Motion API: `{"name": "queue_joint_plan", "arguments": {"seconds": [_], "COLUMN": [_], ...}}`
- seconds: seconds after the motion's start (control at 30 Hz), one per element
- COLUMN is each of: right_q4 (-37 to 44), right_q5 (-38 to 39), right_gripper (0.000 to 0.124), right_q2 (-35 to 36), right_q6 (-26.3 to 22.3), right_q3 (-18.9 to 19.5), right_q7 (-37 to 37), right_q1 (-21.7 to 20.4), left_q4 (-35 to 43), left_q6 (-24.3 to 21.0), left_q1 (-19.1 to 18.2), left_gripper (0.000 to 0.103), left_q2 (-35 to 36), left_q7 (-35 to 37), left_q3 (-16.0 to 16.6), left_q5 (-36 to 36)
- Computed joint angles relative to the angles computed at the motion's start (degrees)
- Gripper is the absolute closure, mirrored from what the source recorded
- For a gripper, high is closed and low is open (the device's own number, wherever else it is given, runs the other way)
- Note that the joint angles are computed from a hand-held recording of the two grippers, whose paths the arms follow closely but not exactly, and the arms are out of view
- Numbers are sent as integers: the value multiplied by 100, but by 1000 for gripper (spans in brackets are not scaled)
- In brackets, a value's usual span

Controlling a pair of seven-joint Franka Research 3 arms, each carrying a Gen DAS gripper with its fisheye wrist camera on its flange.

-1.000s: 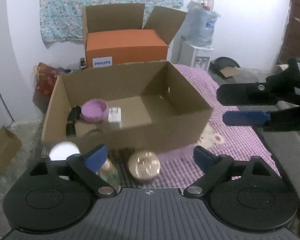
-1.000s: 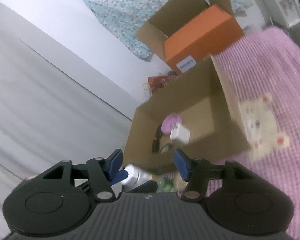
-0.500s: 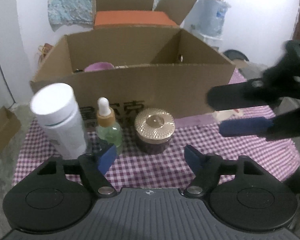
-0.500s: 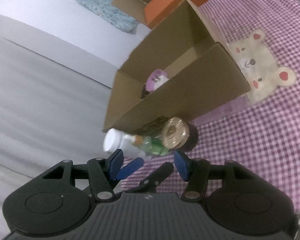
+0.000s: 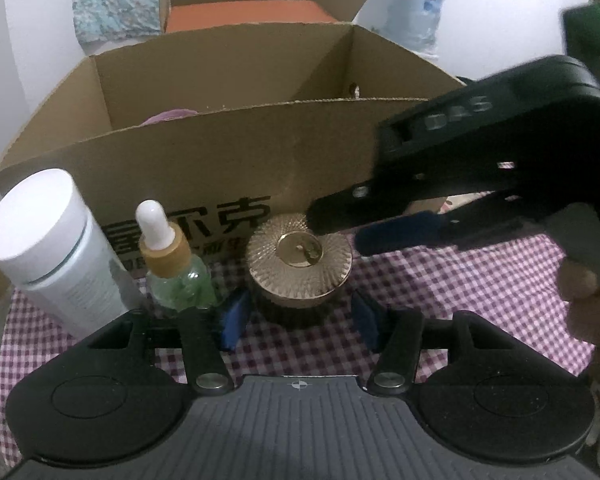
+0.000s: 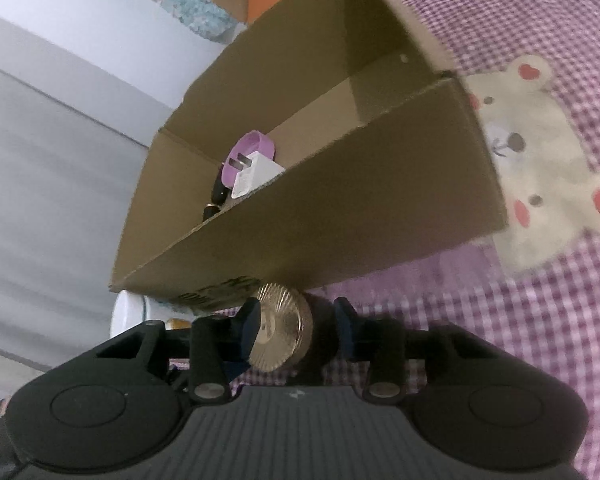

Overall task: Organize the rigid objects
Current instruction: 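Move the right gripper to the gold-lidded jar and grasp it, then lift the gold-lidded jar toward the cardboard box with the right gripper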

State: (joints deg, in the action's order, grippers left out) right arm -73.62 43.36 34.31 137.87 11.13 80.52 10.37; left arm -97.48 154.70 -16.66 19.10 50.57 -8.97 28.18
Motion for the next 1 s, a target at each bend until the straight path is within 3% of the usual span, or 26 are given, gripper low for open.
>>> {"name": "queue_joint_plan", "arguments": {"seconds": [0.13, 0.37, 1.0], "right_q4": [423, 321, -1514], "right_q5": [-128, -212, 522], "right_gripper": [84, 84, 83], "right_q2": [295, 196, -1117], "right_q6": [-225, -281, -159], "right_q3": [21, 2, -250], "right_q7": [18, -37, -504], "right_q1": [29, 55, -302], "left_q4": [126, 181, 215], "left_q6": [-101, -162, -252], "left_q1": [-23, 31, -209], "left_gripper": [47, 47, 47], "left_q2": [93, 122, 141], "left_q7": [48, 282, 1010], "left_q3": [0, -75, -352], "left_q5": [-5, -214, -631]}}
